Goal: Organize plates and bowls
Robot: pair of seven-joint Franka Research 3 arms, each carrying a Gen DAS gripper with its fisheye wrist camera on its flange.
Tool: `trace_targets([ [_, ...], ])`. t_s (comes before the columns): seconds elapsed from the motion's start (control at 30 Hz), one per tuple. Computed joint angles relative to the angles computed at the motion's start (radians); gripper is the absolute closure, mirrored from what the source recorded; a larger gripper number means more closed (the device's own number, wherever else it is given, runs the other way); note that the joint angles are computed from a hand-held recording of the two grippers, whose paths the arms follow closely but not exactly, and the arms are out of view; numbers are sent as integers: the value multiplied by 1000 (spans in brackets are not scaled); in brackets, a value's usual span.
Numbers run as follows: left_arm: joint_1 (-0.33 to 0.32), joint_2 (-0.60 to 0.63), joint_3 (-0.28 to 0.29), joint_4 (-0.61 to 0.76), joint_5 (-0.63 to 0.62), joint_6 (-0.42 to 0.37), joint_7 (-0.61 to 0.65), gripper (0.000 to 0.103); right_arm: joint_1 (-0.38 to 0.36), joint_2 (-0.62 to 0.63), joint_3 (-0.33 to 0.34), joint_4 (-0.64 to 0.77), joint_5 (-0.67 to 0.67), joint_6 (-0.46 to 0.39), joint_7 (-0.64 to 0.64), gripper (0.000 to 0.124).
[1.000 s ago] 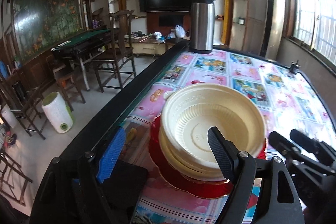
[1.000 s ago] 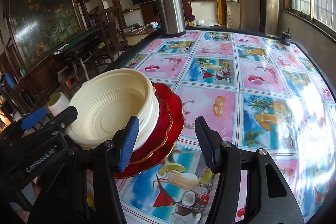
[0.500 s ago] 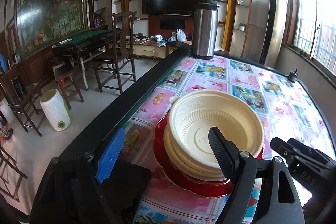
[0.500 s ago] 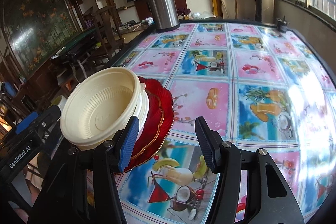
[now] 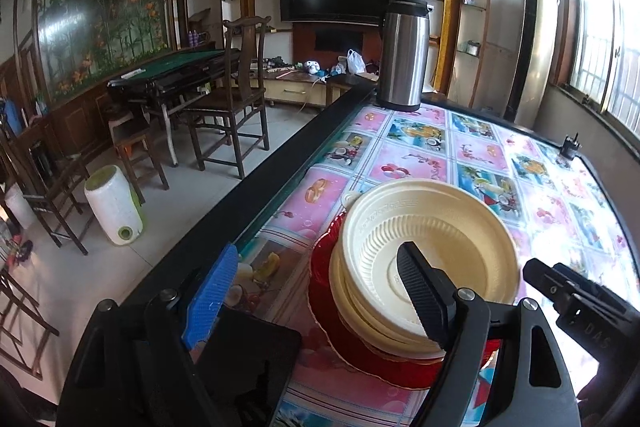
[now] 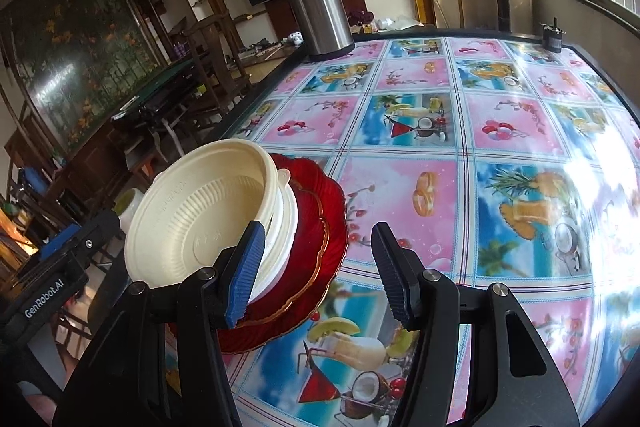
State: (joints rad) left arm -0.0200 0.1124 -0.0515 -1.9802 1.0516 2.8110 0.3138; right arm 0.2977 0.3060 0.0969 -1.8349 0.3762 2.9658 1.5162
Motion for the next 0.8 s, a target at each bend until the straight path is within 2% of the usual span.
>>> trace_targets([
  [0.1,6,7,1,2,-16,24,20,21,8,1,-13,7,-17,-15,12,68],
  [0.37,13,12,12,-4,-61,66,61,21,72,-3,-85,14,-164,-37,136,68],
  [0.43,17,11,16,-11,-70,81,63,21,67,-2,-78,16,-173,-37,145,68],
  [0.7,12,13,17,-8,-75,59,80,21,59,-2,-69,16,-198,-25,168,68],
  [0.8,-1,12,16,3,-38,18,63,21,50,0,-58,16,-186,-18,153,68],
])
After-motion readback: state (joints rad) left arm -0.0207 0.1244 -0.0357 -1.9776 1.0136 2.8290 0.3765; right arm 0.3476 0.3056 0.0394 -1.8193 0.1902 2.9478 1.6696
